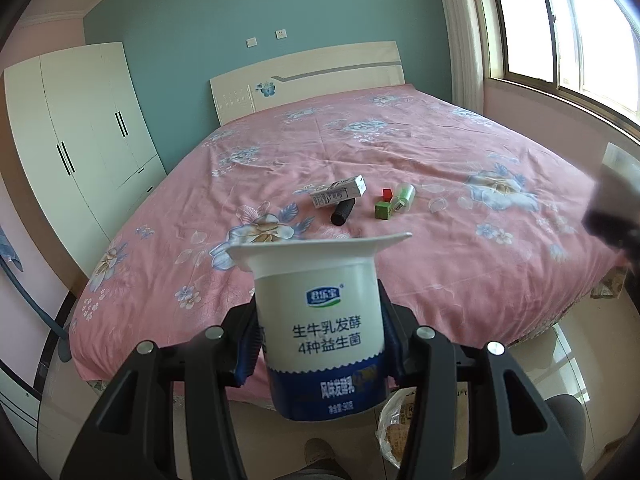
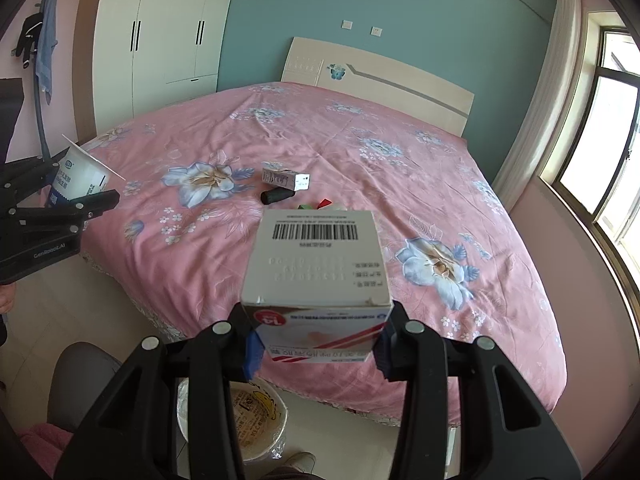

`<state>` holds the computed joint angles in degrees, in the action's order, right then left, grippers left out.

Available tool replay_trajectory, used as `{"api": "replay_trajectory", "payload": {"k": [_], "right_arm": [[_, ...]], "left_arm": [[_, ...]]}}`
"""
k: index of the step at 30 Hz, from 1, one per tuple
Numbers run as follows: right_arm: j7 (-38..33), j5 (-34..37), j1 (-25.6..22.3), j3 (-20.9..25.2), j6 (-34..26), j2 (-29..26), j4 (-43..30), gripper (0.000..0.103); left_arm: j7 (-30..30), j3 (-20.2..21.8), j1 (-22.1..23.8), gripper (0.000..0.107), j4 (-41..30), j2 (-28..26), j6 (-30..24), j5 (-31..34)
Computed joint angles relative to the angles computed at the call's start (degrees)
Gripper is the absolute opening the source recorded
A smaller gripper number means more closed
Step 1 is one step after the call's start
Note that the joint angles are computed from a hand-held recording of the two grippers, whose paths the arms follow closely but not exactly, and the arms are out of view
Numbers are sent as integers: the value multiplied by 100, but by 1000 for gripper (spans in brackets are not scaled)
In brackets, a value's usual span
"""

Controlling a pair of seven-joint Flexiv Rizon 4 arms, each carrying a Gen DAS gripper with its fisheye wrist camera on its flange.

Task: Collect trash
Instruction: 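Carry the yogurt cup and medicine box in both tools over the trash bin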

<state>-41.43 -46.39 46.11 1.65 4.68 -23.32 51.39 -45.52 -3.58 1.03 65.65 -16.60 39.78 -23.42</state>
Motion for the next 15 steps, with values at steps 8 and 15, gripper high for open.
{"api": "replay_trajectory", "payload": {"k": [8,15], "right_arm": [[365,418,-233,285,168,281,753,44],[588,819,-433,496,323,397,1207,44]], "left_arm": [[147,91,-89,52,539,94,-266,329],[145,123,-197,52,958,134,-482,543]]}}
